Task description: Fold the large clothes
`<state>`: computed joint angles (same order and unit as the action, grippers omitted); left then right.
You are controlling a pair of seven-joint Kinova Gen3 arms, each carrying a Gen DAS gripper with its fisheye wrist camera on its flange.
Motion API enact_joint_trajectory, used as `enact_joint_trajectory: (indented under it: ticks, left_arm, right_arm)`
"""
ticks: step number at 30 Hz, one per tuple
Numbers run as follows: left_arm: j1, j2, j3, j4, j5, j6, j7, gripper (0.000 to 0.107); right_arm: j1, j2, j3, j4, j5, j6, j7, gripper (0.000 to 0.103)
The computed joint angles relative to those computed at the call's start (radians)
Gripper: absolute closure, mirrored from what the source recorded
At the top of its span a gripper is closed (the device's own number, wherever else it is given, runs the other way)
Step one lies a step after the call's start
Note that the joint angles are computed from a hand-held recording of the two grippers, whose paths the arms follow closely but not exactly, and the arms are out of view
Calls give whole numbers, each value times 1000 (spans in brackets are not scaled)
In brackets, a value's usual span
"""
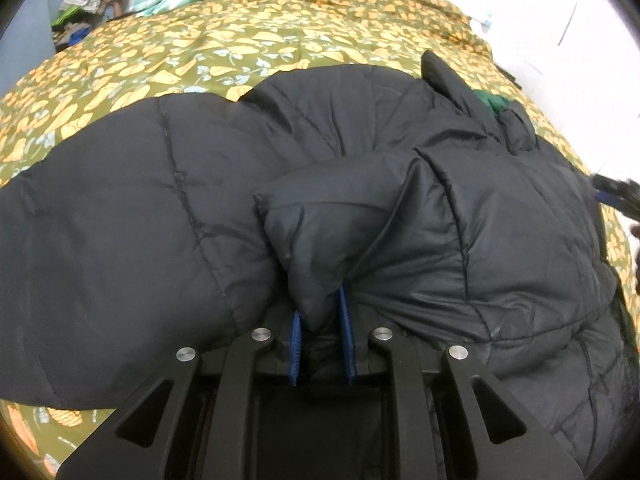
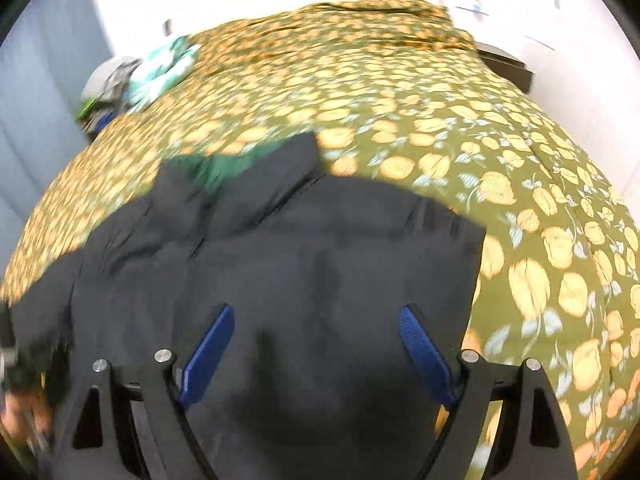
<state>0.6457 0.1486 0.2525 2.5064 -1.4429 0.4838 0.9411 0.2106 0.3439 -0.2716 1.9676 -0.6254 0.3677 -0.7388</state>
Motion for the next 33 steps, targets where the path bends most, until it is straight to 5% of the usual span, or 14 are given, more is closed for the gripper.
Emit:
enact_joint_trajectory:
  ticks: [4,10,17,22,24,27,31,33]
  left_arm:
    - [9,13,2,-7,2,15,0,91]
    - [10,26,7,17,-85,18,105,90]
    - [2,30,28,20,-96,33,129,90]
    - [22,20,14,-25,78,46,-60,89]
    - [1,10,62,-43,159,84,-141,86]
    - [49,-36,64,-54,281,124,-216,62]
    - [129,-179,128,-19,444,163,-208,22]
    - [205,-211,181,-16,525,244,-183,20]
  right_arm:
    - [-166,119,167,-77,48,18,-107,16]
    - [-335,85,325,0,-115,-59,54,16]
    - [-114,-155,113,222,-257,-69,332,16]
    - [-192,-68,158,275,-188,-123,303,16]
    - [-206,-82,168,290,-220,-143,302,16]
    - [-251,-154,231,325,-299,-132,325,16]
    - [-127,-328,195,420,-443,-41,482,16]
    - [-37,-421,182,470,-479,35,563,16]
